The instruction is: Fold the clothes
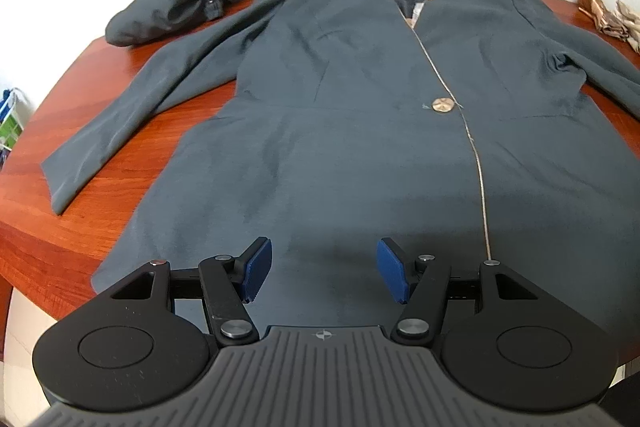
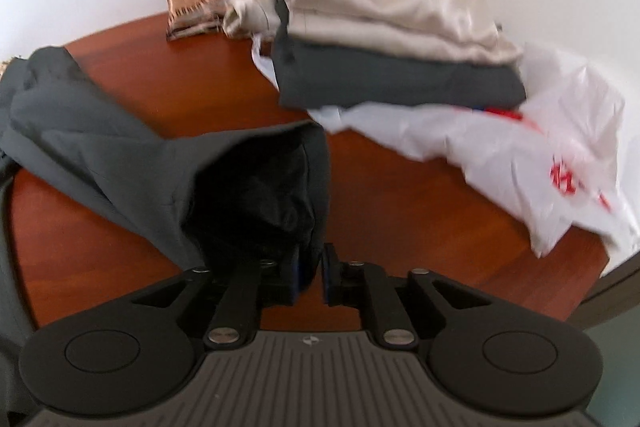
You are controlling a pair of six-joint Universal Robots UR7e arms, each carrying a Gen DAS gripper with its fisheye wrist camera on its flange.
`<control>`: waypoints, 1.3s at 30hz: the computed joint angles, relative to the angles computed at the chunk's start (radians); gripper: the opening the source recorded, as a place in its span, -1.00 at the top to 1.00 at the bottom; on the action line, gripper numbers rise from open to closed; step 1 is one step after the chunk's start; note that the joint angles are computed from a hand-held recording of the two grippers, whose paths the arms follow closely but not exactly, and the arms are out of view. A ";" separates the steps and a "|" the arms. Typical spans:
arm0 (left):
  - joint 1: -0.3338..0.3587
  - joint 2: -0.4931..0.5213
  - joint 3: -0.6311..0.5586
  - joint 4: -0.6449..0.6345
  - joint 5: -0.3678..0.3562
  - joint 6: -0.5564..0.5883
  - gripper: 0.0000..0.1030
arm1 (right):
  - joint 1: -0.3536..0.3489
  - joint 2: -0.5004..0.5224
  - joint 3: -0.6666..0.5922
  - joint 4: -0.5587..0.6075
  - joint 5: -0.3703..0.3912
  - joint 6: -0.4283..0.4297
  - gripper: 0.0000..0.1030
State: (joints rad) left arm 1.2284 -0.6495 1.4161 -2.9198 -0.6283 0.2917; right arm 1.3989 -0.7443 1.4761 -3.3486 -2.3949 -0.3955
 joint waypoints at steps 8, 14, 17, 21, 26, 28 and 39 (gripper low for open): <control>0.000 0.028 -0.038 0.015 -0.015 0.031 -0.21 | 0.004 -0.034 0.072 -0.086 -0.037 0.009 0.40; -0.003 0.049 -0.064 0.030 -0.026 0.051 -0.21 | -0.003 -0.081 0.118 -0.094 0.087 0.029 0.13; -0.005 0.053 -0.068 0.029 -0.026 0.063 -0.22 | -0.001 -0.085 0.107 -0.077 0.141 0.016 -0.04; -0.007 0.049 -0.066 0.029 -0.016 0.056 -0.22 | 0.002 -0.079 0.071 0.000 0.192 0.001 -0.04; -0.006 0.039 -0.052 0.029 0.008 0.027 -0.23 | 0.002 -0.055 0.020 0.063 0.208 0.007 -0.03; -0.005 0.034 -0.045 0.030 0.016 0.015 -0.23 | 0.003 -0.048 0.008 0.069 0.210 0.010 -0.03; 0.000 0.019 -0.023 0.033 0.022 -0.009 -0.24 | 0.002 -0.043 -0.010 0.166 0.226 0.050 -0.19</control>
